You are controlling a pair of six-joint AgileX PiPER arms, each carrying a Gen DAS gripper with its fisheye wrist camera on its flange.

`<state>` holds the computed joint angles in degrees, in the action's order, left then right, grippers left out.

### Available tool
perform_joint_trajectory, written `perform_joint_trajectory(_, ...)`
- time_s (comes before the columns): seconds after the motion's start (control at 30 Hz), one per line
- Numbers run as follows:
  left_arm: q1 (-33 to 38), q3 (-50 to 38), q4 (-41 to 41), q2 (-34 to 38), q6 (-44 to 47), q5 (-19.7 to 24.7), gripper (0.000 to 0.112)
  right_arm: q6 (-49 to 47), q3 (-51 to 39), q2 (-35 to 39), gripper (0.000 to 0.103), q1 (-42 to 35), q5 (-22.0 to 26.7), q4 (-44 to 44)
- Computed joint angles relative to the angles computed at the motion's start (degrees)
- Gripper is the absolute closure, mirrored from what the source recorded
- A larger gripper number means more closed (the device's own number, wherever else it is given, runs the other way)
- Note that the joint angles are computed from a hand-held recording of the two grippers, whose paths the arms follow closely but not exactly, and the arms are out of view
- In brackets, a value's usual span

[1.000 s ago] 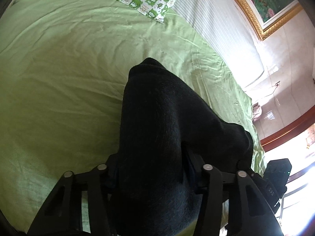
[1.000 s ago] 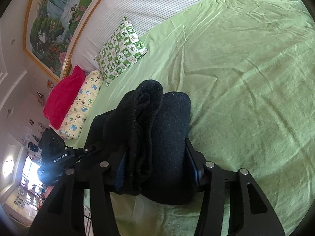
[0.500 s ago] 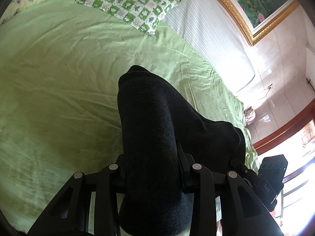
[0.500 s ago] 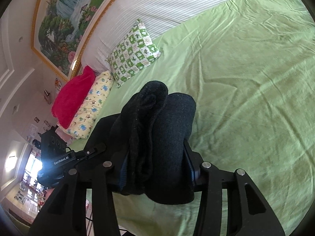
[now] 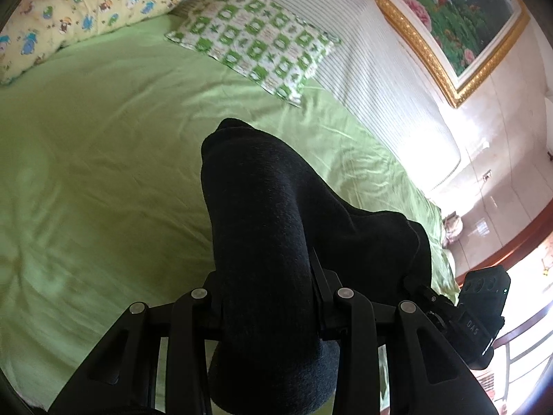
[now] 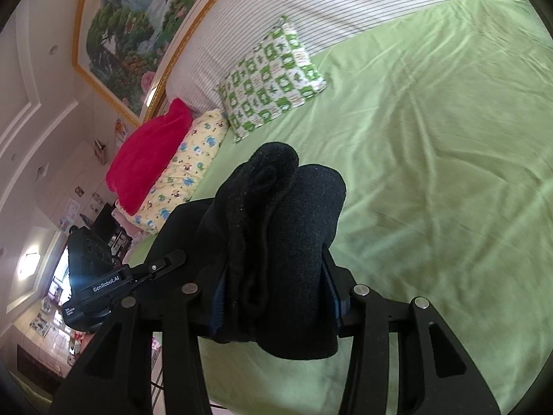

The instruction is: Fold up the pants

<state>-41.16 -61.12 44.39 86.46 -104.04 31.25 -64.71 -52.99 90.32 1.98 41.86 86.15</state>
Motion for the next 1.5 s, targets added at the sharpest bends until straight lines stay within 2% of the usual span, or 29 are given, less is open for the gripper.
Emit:
perform_joint_trajectory(0.27, 6.27, -2.81, -4.75, 0.31, 9.93, 1.93, 0.077, 7.59, -13.03, 8.80, 0.056, 5.71, -2.81, -4.64)
perform_joint_trajectory(0.57, 12.98, -6.35, -9.54, 3.43, 17.69, 0.36, 0.077, 17.18, -27.03, 17.47, 0.056, 8.52, -3.60, -13.17)
perform_joint_trajectory(1.0, 18.73, -10.70, -15.90, 8.65, 26.10, 0.02, 0.077, 30.15, -44.89, 28.95, 0.055, 9.68, -0.64, -24.63)
perform_joint_trajectory(1.03, 18.74, -10.62, -16.05, 8.75, 26.41, 0.22, 0.075, 31.14, -45.62, 29.49, 0.053, 9.65, -0.35, -25.42)
perform_joint_trajectory(1.1, 18.87, -10.80, -16.69, 9.21, 26.85, 1.16, 0.066, 34.14, -47.38, 30.61, 0.044, 9.63, 0.41, -27.96)
perform_joint_trajectory(1.17, 18.84, -9.99, -15.95, 9.28, 25.64, 1.18, 0.057, 35.90, -48.08, 31.04, 0.041, 9.87, -0.15, -30.67)
perform_joint_trajectory(1.23, 18.93, -8.73, -15.46, 9.13, 24.61, 0.61, 0.054, 36.75, -48.40, 31.51, 0.041, 9.69, -0.39, -32.24)
perform_joint_trajectory(1.37, 19.10, -5.66, -12.56, 8.21, 20.63, -0.58, 0.039, 35.16, -47.66, 32.62, 0.039, 8.05, -0.34, -30.34)
perform_joint_trajectory(1.5, 20.14, -3.62, -11.60, 7.89, 19.17, -2.94, 0.034, 31.18, -47.36, 34.32, 0.031, 6.26, 0.40, -25.75)
